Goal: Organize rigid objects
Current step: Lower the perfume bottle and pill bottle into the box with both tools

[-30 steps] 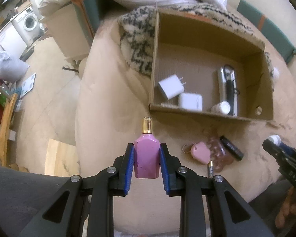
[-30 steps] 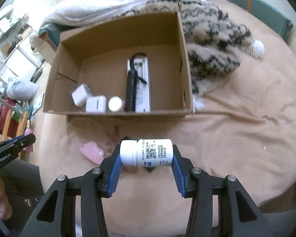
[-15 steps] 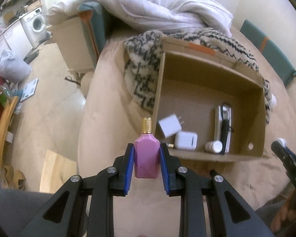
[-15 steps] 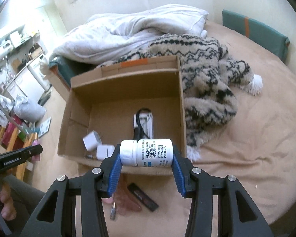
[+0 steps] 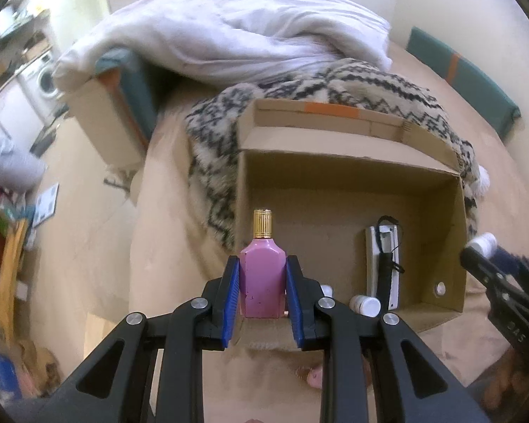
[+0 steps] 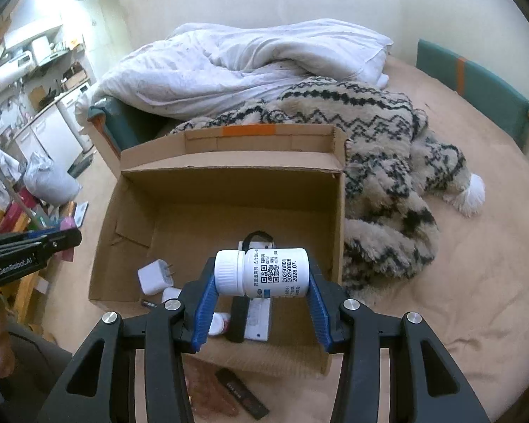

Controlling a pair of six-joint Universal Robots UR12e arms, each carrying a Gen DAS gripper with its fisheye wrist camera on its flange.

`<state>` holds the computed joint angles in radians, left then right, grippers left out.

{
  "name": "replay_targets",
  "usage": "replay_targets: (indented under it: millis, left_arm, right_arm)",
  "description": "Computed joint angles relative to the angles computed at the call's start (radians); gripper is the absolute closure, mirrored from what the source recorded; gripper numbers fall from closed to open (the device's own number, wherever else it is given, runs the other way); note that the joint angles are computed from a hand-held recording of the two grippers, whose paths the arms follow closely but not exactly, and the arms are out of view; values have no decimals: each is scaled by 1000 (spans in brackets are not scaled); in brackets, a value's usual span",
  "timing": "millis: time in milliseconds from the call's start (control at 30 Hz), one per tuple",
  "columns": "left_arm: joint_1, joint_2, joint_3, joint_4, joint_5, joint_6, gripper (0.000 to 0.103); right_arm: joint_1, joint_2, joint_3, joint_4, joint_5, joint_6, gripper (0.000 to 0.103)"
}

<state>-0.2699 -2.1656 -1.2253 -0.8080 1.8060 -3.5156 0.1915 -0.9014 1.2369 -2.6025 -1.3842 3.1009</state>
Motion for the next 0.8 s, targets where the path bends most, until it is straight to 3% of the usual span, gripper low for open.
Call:
replay_targets:
  millis: [300, 800]
  left_arm:
    - [0, -65, 66, -42, -14, 32, 80]
    - [-1, -102, 77, -94, -38, 38, 80]
  right_arm:
    - [6, 51, -77, 72, -3, -14, 54]
    - [16, 86, -123, 240, 31, -22, 54]
